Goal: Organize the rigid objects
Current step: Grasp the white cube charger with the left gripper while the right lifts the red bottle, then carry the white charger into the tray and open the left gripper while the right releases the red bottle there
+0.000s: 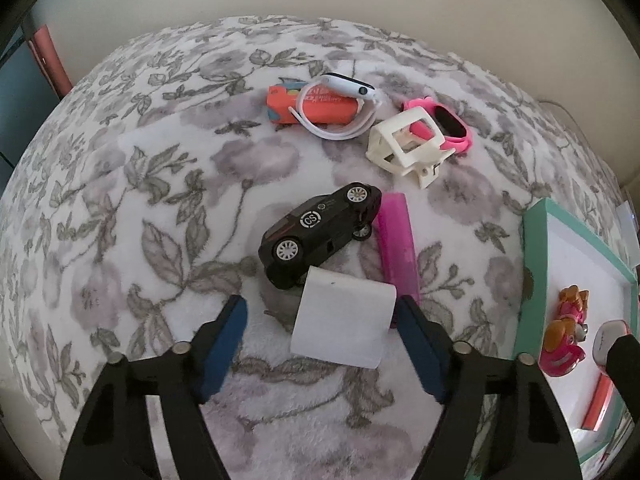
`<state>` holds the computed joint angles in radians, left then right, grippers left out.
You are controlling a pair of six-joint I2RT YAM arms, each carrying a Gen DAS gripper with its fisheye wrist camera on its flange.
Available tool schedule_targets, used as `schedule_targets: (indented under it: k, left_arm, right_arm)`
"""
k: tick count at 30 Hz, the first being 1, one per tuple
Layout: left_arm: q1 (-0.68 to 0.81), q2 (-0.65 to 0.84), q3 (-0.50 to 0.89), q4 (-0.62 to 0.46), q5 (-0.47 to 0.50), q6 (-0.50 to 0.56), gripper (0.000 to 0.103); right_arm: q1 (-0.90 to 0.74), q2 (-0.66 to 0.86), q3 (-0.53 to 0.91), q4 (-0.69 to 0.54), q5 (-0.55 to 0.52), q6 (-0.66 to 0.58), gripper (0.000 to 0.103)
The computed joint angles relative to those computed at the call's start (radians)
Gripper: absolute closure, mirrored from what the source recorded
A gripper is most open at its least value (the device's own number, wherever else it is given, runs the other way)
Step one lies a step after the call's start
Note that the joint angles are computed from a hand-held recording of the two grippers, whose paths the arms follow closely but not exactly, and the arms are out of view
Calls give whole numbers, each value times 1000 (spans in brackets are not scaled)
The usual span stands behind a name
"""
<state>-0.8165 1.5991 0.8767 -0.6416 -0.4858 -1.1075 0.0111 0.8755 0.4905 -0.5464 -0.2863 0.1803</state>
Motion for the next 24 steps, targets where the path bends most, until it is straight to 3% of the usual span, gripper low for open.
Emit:
schedule_targets:
  k: [2, 16, 24]
  left_arm:
    - [-9, -8, 1, -6, -3, -6, 41]
    - [-114, 7, 99, -205, -16, -153, 42]
    - [-237, 42, 301, -321, -81, -198, 42]
  right_arm:
    - [-13, -4, 2, -6, -12, -5, 23]
    - [-248, 8, 5, -85, -152, -145, 23]
    - [-518, 131, 31, -122, -246, -314, 23]
